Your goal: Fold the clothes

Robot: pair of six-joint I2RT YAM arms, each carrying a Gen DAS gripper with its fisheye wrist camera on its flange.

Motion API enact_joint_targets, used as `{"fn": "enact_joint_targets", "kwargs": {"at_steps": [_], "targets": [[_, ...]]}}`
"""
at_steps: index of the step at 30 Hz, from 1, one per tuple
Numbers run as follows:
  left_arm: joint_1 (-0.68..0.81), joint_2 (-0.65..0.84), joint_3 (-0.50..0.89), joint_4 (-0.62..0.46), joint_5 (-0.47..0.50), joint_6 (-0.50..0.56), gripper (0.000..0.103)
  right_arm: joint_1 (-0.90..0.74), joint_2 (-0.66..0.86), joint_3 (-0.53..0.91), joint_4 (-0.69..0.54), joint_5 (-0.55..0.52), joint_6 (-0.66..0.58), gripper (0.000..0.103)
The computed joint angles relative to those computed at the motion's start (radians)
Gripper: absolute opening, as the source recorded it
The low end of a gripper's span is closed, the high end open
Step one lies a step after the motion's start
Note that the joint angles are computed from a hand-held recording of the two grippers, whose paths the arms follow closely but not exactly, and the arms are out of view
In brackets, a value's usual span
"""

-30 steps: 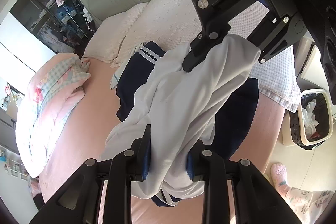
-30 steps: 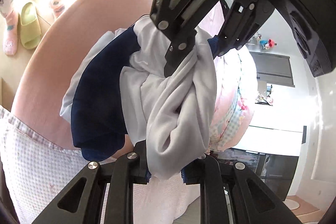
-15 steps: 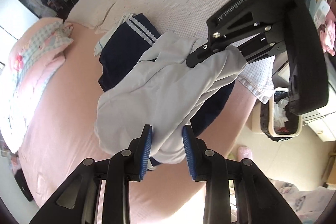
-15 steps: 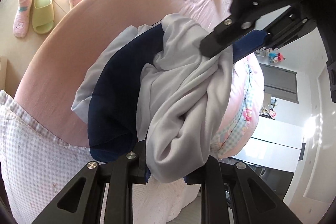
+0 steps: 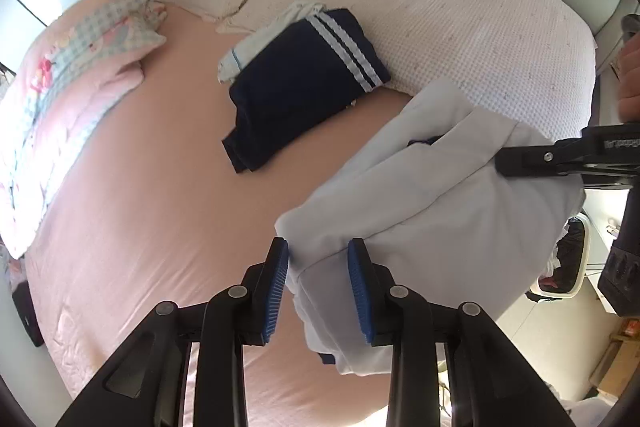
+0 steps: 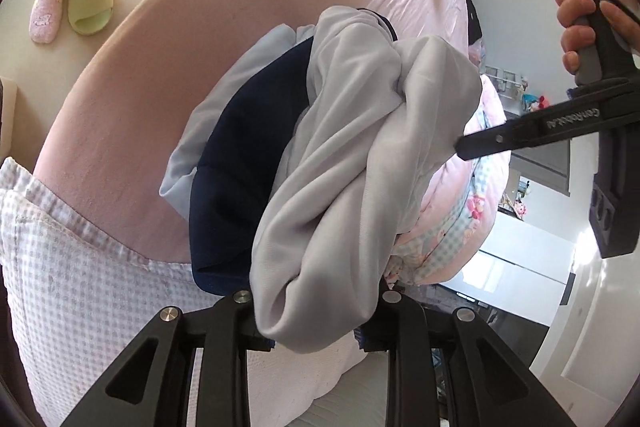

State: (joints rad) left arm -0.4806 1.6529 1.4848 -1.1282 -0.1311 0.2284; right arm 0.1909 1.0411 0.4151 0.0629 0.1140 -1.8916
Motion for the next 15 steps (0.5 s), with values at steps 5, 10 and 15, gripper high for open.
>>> {"fn": "enact_joint_targets", "kwargs": {"at_steps": [5,10,15], "targets": [[-0.005,-0.022,-0.088,0.057,0.011,0.028,0.028,0.022,-0.011,0.147,-0.235,0.073,0.08,0.06],[-0.003,-0.044,-0.115,0.047,0.038,0.026,0.028,0.042,0.042,0.473,-0.669,0.238,0.411,0.061],[0.016,-0.013,-0.082,0.012,0.066,-0.038,0.03,0.045,0.322,0.886,-0.941,0.332,0.875,0.062]]}}
